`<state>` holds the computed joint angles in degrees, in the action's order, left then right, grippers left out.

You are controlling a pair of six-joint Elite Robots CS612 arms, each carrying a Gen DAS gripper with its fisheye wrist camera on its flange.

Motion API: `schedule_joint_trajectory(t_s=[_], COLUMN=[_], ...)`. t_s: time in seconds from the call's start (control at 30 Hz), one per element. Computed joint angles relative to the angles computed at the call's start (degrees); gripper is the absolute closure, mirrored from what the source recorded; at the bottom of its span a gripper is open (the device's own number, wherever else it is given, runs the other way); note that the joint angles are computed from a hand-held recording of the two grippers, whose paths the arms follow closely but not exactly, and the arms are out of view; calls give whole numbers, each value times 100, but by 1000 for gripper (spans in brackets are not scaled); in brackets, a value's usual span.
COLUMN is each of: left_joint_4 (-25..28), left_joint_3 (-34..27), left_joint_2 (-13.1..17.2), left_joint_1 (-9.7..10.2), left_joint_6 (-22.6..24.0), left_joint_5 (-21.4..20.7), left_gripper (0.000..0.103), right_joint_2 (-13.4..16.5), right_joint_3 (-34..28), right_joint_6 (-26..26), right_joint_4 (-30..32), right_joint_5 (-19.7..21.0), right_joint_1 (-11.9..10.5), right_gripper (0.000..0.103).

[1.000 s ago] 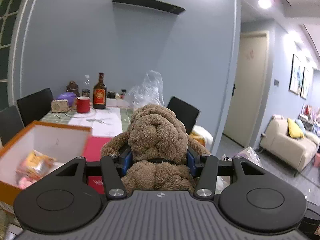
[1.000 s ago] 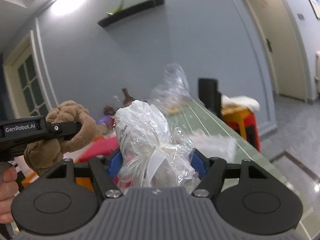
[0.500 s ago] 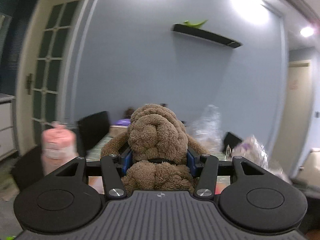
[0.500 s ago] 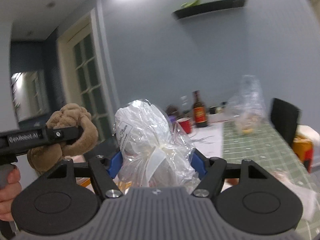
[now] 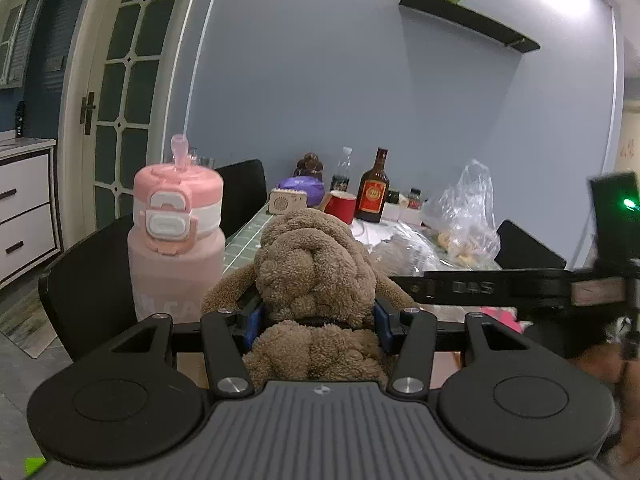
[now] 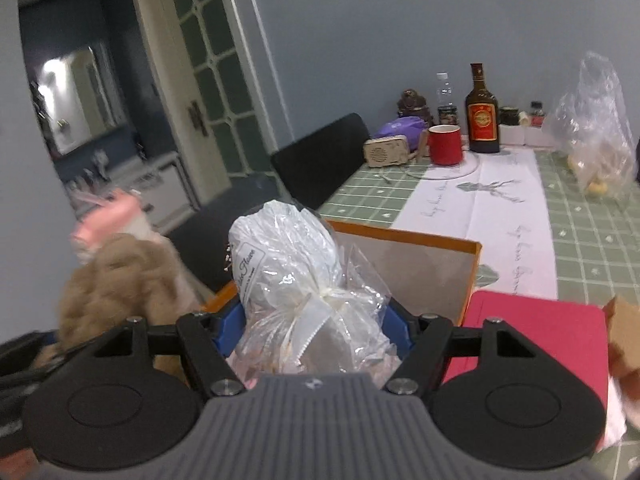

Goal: Organize soft objects
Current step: 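Carry the teddy bear and plastic bundle with both grippers toward the shoebox, then lower the plastic bundle into the shoebox and open the right gripper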

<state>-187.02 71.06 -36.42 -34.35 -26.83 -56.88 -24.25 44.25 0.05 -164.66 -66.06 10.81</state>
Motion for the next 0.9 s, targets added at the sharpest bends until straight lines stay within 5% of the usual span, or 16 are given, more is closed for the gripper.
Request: schedule_joint_trajectory(t_s=[0.17,0.27,0.63,0.9], left_joint_4=[85,144,449,839], left_joint_3=[154,190,65,-251], left_joint_2=[-80,-95,-30,121], left_joint_1=[43,44,65,43], left_joint_6=[-74,-77,-90,161], left_joint_5=[-52,-93,-246,-335], left_gripper=[44,44,43,43], right_joint_2=[160,154,-25,86], right_joint_3=[-228,-141,660,1006], right_joint_6=[-173,-129,317,1116], right_joint_4=[-46,-361,-2063,-3268], right_joint_5=[-469,-710,-541,-354], right_joint_1=[59,85,-113,-302], right_gripper=[30,3,3,3])
